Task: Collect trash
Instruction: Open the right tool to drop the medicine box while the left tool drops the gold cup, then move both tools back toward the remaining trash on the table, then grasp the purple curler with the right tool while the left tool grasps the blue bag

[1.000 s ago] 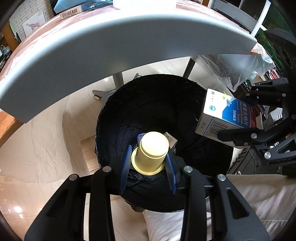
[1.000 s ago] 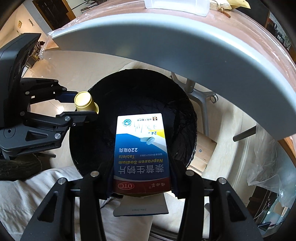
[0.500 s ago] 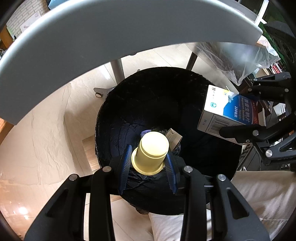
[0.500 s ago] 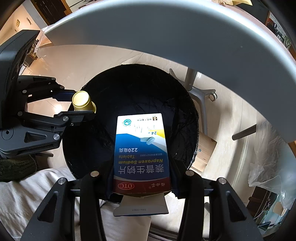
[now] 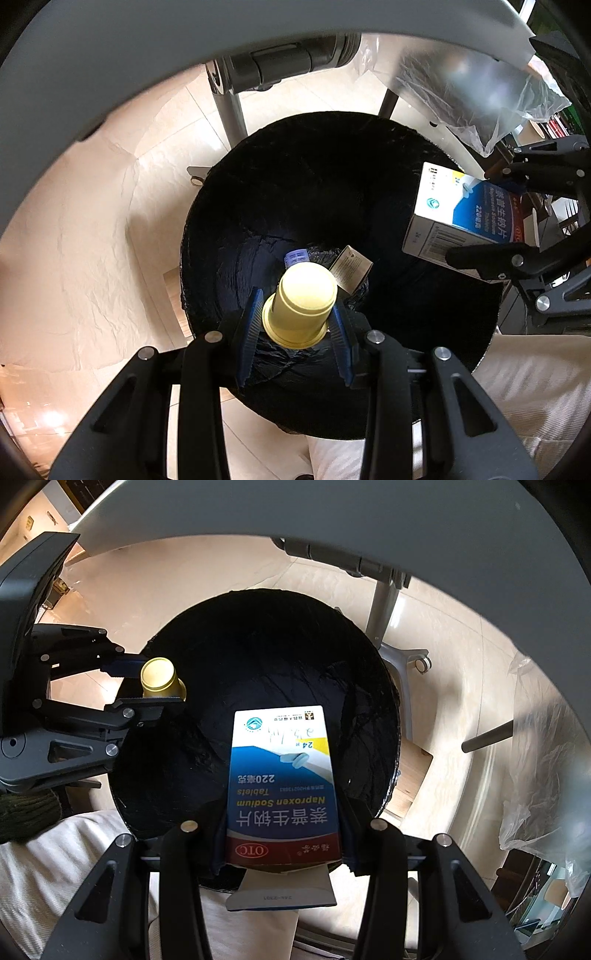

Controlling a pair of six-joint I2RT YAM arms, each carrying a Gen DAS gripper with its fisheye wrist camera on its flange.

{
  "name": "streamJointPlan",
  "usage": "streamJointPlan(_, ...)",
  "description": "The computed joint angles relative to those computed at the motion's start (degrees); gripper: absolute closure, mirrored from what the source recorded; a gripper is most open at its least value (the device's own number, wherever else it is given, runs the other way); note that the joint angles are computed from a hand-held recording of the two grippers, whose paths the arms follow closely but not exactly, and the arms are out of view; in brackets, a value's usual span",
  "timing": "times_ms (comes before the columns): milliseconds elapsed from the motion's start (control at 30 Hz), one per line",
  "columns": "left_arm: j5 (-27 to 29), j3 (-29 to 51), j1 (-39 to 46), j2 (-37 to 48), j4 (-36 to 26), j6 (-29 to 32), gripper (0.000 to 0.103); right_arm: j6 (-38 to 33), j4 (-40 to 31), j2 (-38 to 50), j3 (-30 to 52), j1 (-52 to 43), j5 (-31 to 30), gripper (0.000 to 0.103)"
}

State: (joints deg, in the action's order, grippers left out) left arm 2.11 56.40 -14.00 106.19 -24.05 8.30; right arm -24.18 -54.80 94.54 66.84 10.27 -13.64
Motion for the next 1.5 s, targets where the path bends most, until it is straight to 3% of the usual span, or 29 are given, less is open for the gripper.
streamJointPlan(233,1.05,0.2,0.77,0.95,0.63,0.62,0.063,0.35,1.31,-0.39,-1.32,-0.68,-0.71,0.056)
streamJointPlan(300,-0.97,-0.33,0.51,0.4,1.48,-0.75,0.038,1.18,1.55,-1.08,-1.53,-1.57,-0.52,0.038)
streamJointPlan(467,-0.08,-2.5,2.1,-3.71,1.55,-1.13,0.038,0.69,-1.48,-3.1,0.13,-5.02,-1.71,0.035)
streamJointPlan(633,3.92,-5.04,4.58,-14.0,-0.87,-0.44,0.038,-1.46,-8.09,-10.58,4.46,-9.74,-6.65,0.035)
streamJointPlan(700,7.3,-5.05,6.01,-19.68,-2.71,0.61,0.036,-1.73,-9.58,-12.68,7.86,-11.31,-9.16,0.026)
streamJointPlan(733,8.43,-4.47,6.54,-22.64,-3.46,1.24,0.032,-1.34,-9.52,-13.46,9.79,-11.69,-10.0,0.022)
streamJointPlan(800,8.89,-2.59,7.28,-25.49,-3.35,2.02,0.016,-0.69,-8.37,-13.42,12.78,-11.79,-10.03,0.014)
streamJointPlan(900,9.2,2.82,9.24,-24.56,-2.35,2.18,0.006,1.77,-4.04,-10.02,17.86,-10.76,-8.87,0.008)
streamJointPlan(1033,9.07,13.92,12.36,-15.74,-1.7,0.59,0.006,3.8,-0.87,-2.75,25.55,-8.26,-5.8,0.008)
streamJointPlan(1267,14.8,42.18,16.54,5.38,-11.13,-1.28,0.006,7.75,-4.31,13.24,45.39,-4.0,-4.56,0.008)
streamJointPlan(1500,19.19,68.39,17.8,23.6,-24.86,0.02,0.006,8.57,-9.31,25.31,61.13,-1.08,-3.06,0.008)
